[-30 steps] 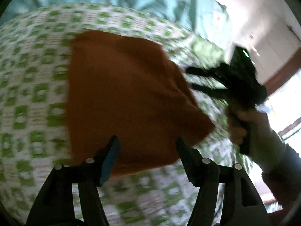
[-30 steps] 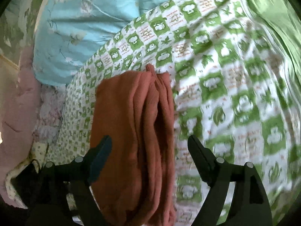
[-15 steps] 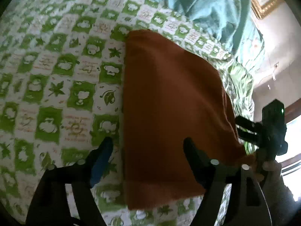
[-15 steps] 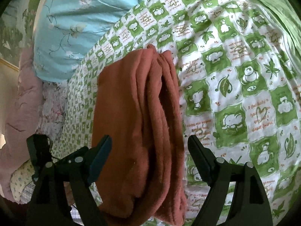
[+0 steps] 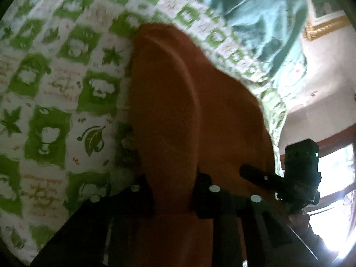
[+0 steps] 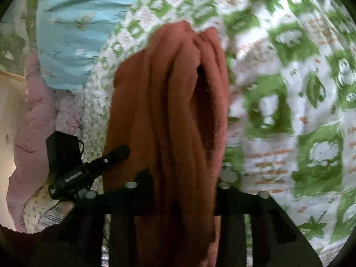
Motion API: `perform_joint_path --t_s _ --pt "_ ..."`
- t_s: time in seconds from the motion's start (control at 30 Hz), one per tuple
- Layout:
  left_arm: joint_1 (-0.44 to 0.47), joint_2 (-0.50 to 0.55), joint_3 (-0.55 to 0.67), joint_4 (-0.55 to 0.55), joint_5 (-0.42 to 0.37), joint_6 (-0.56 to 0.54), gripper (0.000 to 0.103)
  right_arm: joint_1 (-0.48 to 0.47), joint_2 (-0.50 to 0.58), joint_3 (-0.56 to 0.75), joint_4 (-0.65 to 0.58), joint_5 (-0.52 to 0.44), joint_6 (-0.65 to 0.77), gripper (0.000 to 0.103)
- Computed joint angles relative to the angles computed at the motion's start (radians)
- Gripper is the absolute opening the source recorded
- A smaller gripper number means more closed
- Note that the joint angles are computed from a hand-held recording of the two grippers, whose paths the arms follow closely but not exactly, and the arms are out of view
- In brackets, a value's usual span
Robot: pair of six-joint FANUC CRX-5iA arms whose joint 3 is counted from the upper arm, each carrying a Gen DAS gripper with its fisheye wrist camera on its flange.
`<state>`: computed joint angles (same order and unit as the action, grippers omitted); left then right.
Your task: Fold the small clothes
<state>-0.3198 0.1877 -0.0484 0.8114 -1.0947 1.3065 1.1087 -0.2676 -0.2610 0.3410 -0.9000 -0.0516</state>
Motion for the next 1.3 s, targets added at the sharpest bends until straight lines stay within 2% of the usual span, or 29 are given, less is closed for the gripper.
perform_joint_path --t_s 0.07,0.23,0.33,0.43,0.6,0.7,0.8,0.9,0.93,1.03,1.07,1.17,1.3 --pt "0.016 -0.041 -0.020 0.015 -0.004 -0.028 0.021 0.017 0.009 0.016 0.027 0.005 0.001 0.031" --pt "0.115 -0.166 -0.049 -0.026 -0.040 -0.055 0.021 0.031 0.088 0.082 0.021 0.112 0.082 0.030" --pt "0.217 -0.230 -0.083 -0.051 -0.081 -0.047 0.021 0.018 0.172 0.145 -0.042 0.203 0.160 0.030" --pt "0.321 -0.295 -0.119 -0.093 -0.117 -0.047 0.021 0.003 0.290 0.265 -0.157 0.238 0.301 0.030" --pt "0.462 -0.363 -0.195 -0.117 -0.148 -0.038 0.021 -0.018 0.458 0.462 -0.346 0.223 0.509 0.030" --pt "0.506 -0.356 -0.237 -0.135 -0.176 -0.045 0.025 -0.024 0.510 0.511 -0.395 0.173 0.531 0.030" --pt "0.527 -0.345 -0.264 -0.099 -0.184 -0.050 0.033 -0.019 0.496 0.473 -0.398 0.182 0.484 0.035" --pt "0.526 -0.331 -0.223 -0.129 -0.205 -0.045 0.039 -0.009 0.510 0.514 -0.363 0.111 0.441 0.043" --pt "0.525 -0.325 -0.208 -0.142 -0.209 -0.039 0.047 -0.001 0.518 0.541 -0.336 0.060 0.428 0.044" --pt "0.538 -0.301 -0.179 -0.129 -0.197 -0.040 0.054 0.029 0.512 0.561 -0.219 -0.033 0.364 0.046" --pt "0.546 -0.288 -0.168 -0.125 -0.194 -0.040 0.057 0.040 0.504 0.554 -0.183 -0.041 0.338 0.047" --pt "0.543 -0.224 -0.115 -0.114 -0.177 -0.033 0.057 0.072 0.470 0.513 -0.069 -0.059 0.247 0.047" --pt "0.518 -0.107 -0.009 -0.120 -0.145 0.007 0.057 0.093 0.441 0.476 -0.008 -0.023 0.191 0.047"
